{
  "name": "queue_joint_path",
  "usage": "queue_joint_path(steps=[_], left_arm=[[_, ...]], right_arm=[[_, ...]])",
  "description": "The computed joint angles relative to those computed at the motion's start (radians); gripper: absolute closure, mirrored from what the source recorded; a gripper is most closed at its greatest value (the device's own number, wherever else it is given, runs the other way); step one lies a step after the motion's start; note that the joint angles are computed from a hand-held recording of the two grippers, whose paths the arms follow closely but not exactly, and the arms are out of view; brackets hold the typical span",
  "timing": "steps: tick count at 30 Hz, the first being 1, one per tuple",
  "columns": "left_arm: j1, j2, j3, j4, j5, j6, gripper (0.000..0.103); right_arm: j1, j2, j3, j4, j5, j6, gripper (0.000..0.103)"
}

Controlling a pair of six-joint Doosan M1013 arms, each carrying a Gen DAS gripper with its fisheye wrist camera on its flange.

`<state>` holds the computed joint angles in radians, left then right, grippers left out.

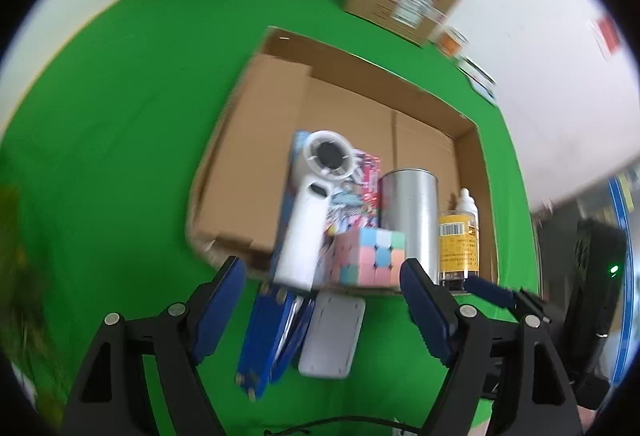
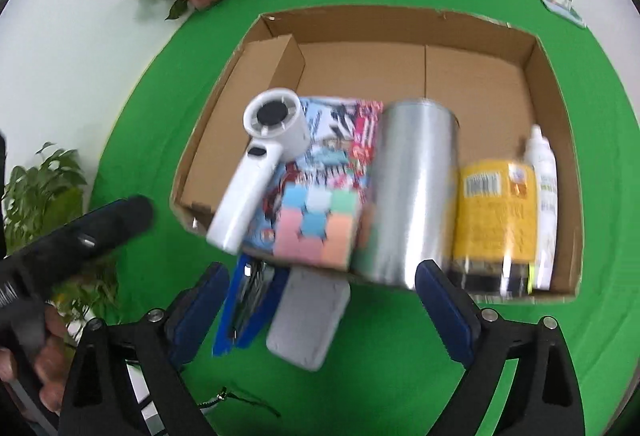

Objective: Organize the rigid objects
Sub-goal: 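Lower the cube beside the white fan and open the left gripper, then move the right gripper to the white power bank on the table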

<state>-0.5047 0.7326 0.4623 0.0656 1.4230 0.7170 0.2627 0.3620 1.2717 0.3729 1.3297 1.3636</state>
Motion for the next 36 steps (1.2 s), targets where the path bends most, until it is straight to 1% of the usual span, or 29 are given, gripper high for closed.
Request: queue_joint_path(steps=[3, 6, 7, 8, 9, 10, 11, 12, 13, 14, 15, 16, 17, 18, 19, 20, 22, 24, 26, 28, 33, 36], left_arm=[[-0.037, -0.056, 0.085, 0.096, -0.014, -0.107, 0.024], [-0.074, -0.087, 0.132, 0.173, 0.025, -0.188, 0.026], [-0.085, -0.086, 0.129, 0.187, 0.041, -0.204, 0.036], [-0.092, -0.093, 0.142, 0.189, 0.042, -0.214, 0.050], [-0.096, -0.098, 0.151, 0.178, 0.044, -0.215, 0.092], [-0.101, -0.097, 0.148, 0.175, 0.061, -0.214, 0.100], [-0.113, -0.095, 0.142, 0.203, 0.083, -0.218, 0.100], [-0.125, -0.098, 0.143, 0.234, 0.087, -0.226, 0.100], [-0.133, -0.105, 0.150, 0.260, 0.076, -0.249, 0.100], [-0.139, -0.105, 0.146, 0.273, 0.076, -0.269, 0.097], [-0.142, -0.104, 0.139, 0.282, 0.089, -0.290, 0.076], [-0.144, -0.107, 0.141, 0.287, 0.093, -0.311, 0.037], [-0.148, -0.109, 0.143, 0.301, 0.093, -0.332, 0.020], [-0.153, -0.116, 0.155, 0.324, 0.085, -0.356, 0.014], [-0.156, -0.127, 0.173, 0.341, 0.071, -0.373, 0.014], [-0.157, -0.130, 0.177, 0.338, 0.073, -0.374, 0.014], [-0.152, -0.133, 0.188, 0.320, 0.074, -0.360, 0.014], [-0.144, -0.138, 0.208, 0.302, 0.064, -0.347, 0.014], [-0.130, -0.147, 0.237, 0.263, 0.030, -0.337, 0.014], [-0.115, -0.154, 0.263, 0.211, -0.006, -0.312, 0.014], [-0.075, -0.146, 0.297, 0.078, -0.023, -0.188, 0.014], [-0.052, -0.152, 0.338, -0.001, -0.058, -0.104, 0.014]], right_arm=[[-0.023, -0.018, 0.026, 0.009, 0.028, -0.040, 0.008], [-0.037, -0.029, 0.041, 0.023, 0.051, -0.092, 0.008], [-0.042, -0.037, 0.050, 0.031, 0.049, -0.117, 0.009], [-0.046, -0.048, 0.059, 0.041, 0.046, -0.149, 0.015], [-0.052, -0.057, 0.066, 0.062, 0.041, -0.192, 0.023], [-0.057, -0.065, 0.072, 0.087, 0.037, -0.234, 0.045], [-0.060, -0.073, 0.079, 0.106, 0.036, -0.271, 0.058], [-0.062, -0.078, 0.082, 0.121, 0.039, -0.294, 0.058], [-0.064, -0.085, 0.087, 0.131, 0.044, -0.303, 0.058], [-0.068, -0.087, 0.087, 0.148, 0.054, -0.314, 0.055], [-0.070, -0.087, 0.086, 0.164, 0.070, -0.316, 0.048], [-0.071, -0.088, 0.087, 0.167, 0.075, -0.311, 0.022], [-0.068, -0.092, 0.093, 0.164, 0.065, -0.304, 0.000], [-0.066, -0.101, 0.106, 0.162, 0.036, -0.300, 0.001], [-0.063, -0.107, 0.114, 0.153, 0.021, -0.303, 0.001], [-0.056, -0.106, 0.117, 0.134, 0.022, -0.313, 0.001], [-0.038, -0.100, 0.120, 0.098, 0.049, -0.339, 0.001], [-0.025, -0.100, 0.126, 0.070, 0.057, -0.338, 0.001], [-0.020, -0.101, 0.133, 0.059, 0.055, -0.326, 0.001], [-0.013, -0.093, 0.135, 0.032, 0.062, -0.296, 0.001], [0.007, -0.061, 0.148, -0.031, 0.093, -0.186, 0.001], [0.015, -0.052, 0.169, -0.038, 0.089, -0.111, 0.001]])
